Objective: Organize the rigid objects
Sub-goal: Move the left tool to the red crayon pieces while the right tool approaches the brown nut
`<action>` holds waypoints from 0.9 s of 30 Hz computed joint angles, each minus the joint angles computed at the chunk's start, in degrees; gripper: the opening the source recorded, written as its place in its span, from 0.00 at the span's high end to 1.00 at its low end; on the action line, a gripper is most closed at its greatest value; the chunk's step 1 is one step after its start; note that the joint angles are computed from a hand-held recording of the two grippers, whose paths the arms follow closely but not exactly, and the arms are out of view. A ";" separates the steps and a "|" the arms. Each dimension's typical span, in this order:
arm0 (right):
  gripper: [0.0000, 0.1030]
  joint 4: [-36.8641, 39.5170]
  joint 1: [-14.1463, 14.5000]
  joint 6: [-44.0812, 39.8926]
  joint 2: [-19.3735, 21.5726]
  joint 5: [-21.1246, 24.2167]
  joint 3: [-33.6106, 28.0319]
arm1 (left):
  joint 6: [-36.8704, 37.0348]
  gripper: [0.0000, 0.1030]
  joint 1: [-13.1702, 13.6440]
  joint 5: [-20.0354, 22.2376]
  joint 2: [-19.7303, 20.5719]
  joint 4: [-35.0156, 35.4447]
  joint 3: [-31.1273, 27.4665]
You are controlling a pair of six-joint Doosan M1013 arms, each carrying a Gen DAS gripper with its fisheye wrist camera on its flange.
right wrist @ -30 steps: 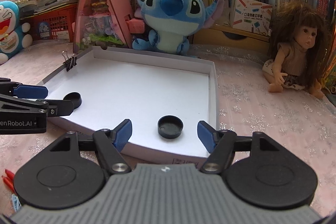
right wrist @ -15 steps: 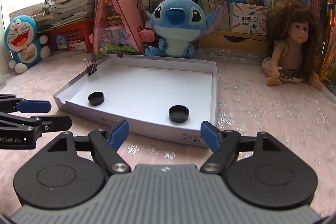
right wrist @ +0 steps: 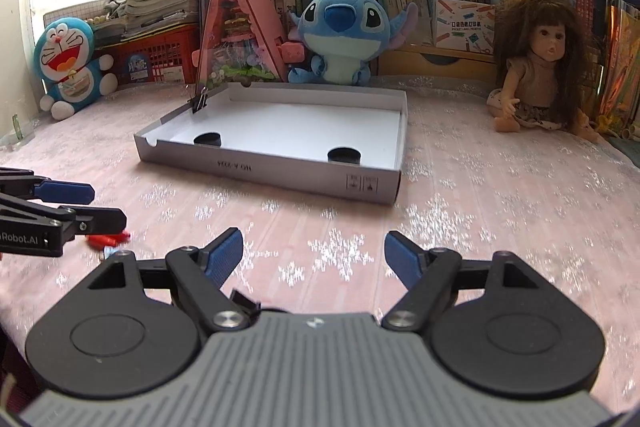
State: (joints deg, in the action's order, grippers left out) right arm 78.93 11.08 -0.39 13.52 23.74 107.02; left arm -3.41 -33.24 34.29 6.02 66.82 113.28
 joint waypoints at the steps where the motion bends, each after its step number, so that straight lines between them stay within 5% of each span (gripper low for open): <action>1: 0.16 0.75 -0.11 -1.02 -0.23 -0.21 0.49 | -0.07 0.39 -0.20 0.25 -0.17 0.06 0.30; 14: 0.16 7.99 -2.16 -10.36 -2.54 -3.68 4.71 | -0.25 0.62 -0.78 0.88 -2.66 -1.46 2.95; 20: 0.24 11.02 -2.02 -13.62 -2.73 -4.47 5.77 | -0.27 0.62 -1.11 0.42 -1.94 -2.36 2.57; 27: 0.46 7.55 -1.85 -10.78 -2.43 -3.79 5.77 | -0.68 0.62 -1.38 2.07 -0.11 -3.30 1.20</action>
State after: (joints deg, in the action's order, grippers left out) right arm 86.48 9.24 -11.17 11.09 19.95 112.79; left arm -4.09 -34.62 36.36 5.91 63.53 114.48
